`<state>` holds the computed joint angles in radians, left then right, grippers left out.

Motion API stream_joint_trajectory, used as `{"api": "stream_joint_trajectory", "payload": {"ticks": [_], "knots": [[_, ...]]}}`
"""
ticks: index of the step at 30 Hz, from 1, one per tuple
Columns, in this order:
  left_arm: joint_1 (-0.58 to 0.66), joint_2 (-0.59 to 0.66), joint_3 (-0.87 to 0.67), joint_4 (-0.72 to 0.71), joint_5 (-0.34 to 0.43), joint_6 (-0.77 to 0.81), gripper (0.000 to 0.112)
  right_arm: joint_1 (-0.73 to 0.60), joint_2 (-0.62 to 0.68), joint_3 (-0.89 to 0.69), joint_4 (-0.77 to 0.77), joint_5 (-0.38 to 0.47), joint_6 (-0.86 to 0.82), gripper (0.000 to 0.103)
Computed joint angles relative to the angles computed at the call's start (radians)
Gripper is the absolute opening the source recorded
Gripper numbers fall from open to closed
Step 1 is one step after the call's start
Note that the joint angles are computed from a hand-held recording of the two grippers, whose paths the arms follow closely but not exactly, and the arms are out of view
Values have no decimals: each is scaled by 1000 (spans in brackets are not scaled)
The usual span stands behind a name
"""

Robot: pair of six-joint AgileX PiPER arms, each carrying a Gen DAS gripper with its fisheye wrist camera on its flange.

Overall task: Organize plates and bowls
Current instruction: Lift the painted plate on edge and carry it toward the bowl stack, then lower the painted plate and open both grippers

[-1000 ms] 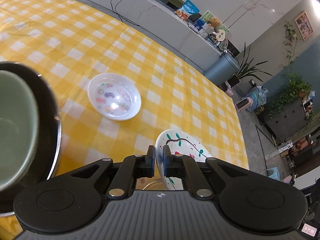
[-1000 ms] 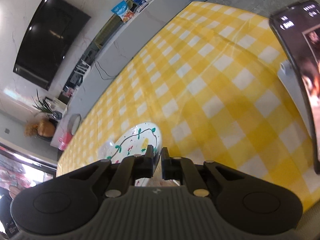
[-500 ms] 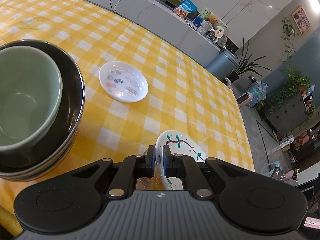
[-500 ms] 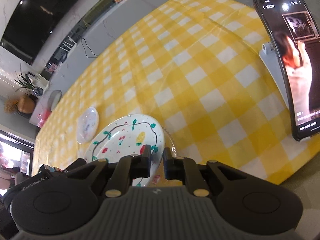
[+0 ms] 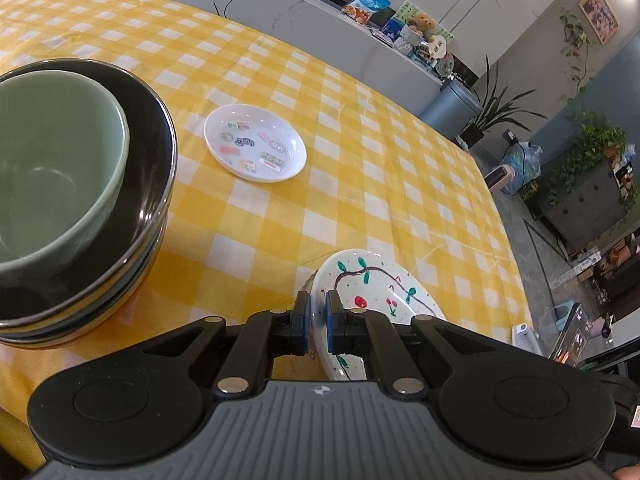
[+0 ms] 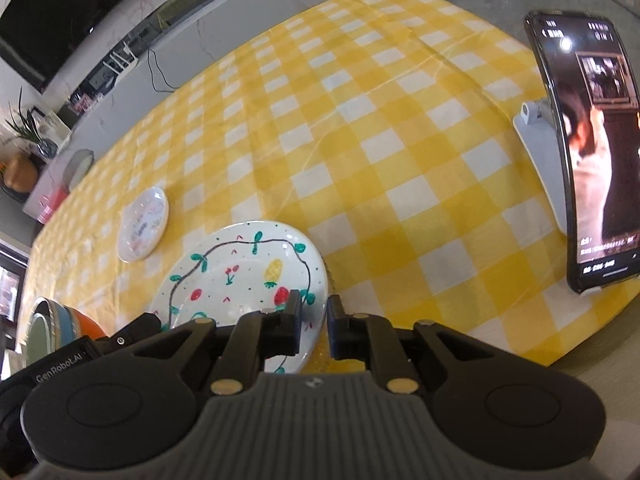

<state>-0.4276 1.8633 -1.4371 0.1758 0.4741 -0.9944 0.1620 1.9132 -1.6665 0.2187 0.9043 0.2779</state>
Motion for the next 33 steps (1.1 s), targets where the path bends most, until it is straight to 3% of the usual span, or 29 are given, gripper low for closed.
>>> {"api": "stream_joint_trajectory", "payload": {"ticks": [16, 30, 33], "knots": [[-34, 26, -48, 82, 86, 2, 9, 51, 25, -41, -124, 29, 27, 9], [-70, 56, -116, 141, 206, 29, 9, 107, 35, -61, -242, 46, 24, 9], [-67, 57, -124, 126, 212, 46, 9, 120, 46, -78, -264, 64, 14, 13]]}}
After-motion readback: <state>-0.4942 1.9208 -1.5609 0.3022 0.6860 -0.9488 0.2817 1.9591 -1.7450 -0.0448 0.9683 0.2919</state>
